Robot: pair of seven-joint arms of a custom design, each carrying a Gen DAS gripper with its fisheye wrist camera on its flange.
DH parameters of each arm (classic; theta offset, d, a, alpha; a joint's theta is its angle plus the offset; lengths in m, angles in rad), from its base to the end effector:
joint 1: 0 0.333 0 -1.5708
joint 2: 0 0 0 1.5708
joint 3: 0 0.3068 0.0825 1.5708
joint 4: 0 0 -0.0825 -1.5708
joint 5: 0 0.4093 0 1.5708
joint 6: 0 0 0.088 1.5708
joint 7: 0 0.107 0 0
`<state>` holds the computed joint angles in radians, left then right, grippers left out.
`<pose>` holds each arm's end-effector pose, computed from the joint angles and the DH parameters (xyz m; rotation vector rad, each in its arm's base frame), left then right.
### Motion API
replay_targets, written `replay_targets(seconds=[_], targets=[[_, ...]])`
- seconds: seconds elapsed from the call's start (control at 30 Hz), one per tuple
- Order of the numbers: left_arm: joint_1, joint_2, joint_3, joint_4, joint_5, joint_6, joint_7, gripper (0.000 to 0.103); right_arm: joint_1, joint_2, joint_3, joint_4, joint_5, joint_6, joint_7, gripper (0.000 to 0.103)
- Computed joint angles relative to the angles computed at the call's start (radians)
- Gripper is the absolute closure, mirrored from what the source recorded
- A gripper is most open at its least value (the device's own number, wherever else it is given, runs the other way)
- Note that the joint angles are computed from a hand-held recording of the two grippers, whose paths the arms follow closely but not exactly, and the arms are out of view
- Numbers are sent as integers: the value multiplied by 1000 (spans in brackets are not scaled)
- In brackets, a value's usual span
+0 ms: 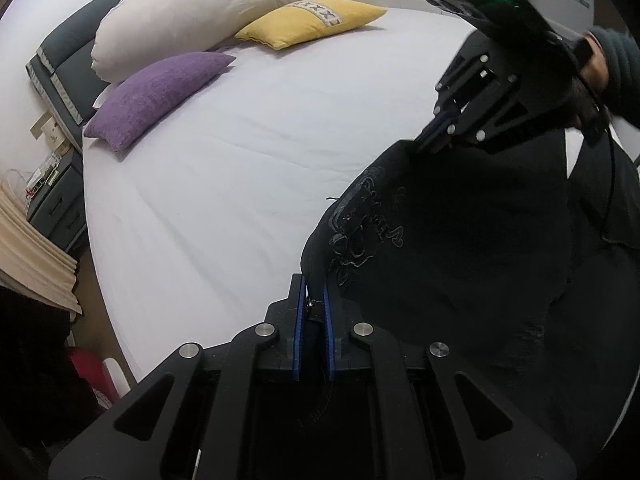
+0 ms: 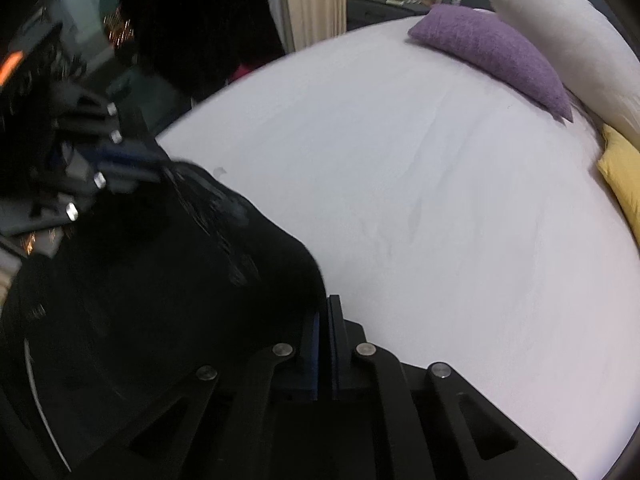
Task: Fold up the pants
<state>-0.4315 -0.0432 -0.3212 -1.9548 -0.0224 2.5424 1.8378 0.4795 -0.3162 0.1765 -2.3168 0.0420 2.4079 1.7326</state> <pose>0.4487 -0.4237 0.5481 -0.7536 2.6142 -0.7609 0.4042 0.3166 0.4887 -2.3577 1.4447 -0.2358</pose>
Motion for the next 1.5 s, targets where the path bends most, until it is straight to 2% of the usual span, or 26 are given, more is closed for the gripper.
replay_targets(seconds=[0.13,0.27,0.43,0.5,0.57,0.67,0.77,0.93,1.07,1.33,1.5], targets=[[-8,-43,-3,-34,-21,2,0,96,7,-9,33,-11,-12,39,97,98],[-23,-114,0,-97,-62,7,10,96,34,-25,35,-43,23,89,150,98],[-40,-244,-2,-211,-57,22,-3,96,68,-101,58,-76,11,73,191,99],[-54,-304,4,-259,-63,16,-4,96,76,-125,77,-73,-30,38,189,99],[-73,-355,16,-297,-81,8,5,96,93,-149,105,-64,-74,-34,182,99],[-120,-455,31,-372,-117,-16,41,96,137,-190,119,-76,-67,-85,177,99],[-162,-554,15,-448,-114,-43,58,96,156,-200,178,-59,-123,-167,215,99],[-239,-695,2,-559,-135,-115,37,96,203,-231,222,-81,-156,-199,295,99],[-284,-767,-21,-622,-135,-156,5,96,243,-194,293,-38,-231,-294,348,99],[-384,-875,-31,-719,-145,-219,-22,96,331,-112,326,6,-286,-367,426,99],[-423,-899,-19,-734,-162,-246,-17,96,345,-30,304,58,-352,-397,387,99]])
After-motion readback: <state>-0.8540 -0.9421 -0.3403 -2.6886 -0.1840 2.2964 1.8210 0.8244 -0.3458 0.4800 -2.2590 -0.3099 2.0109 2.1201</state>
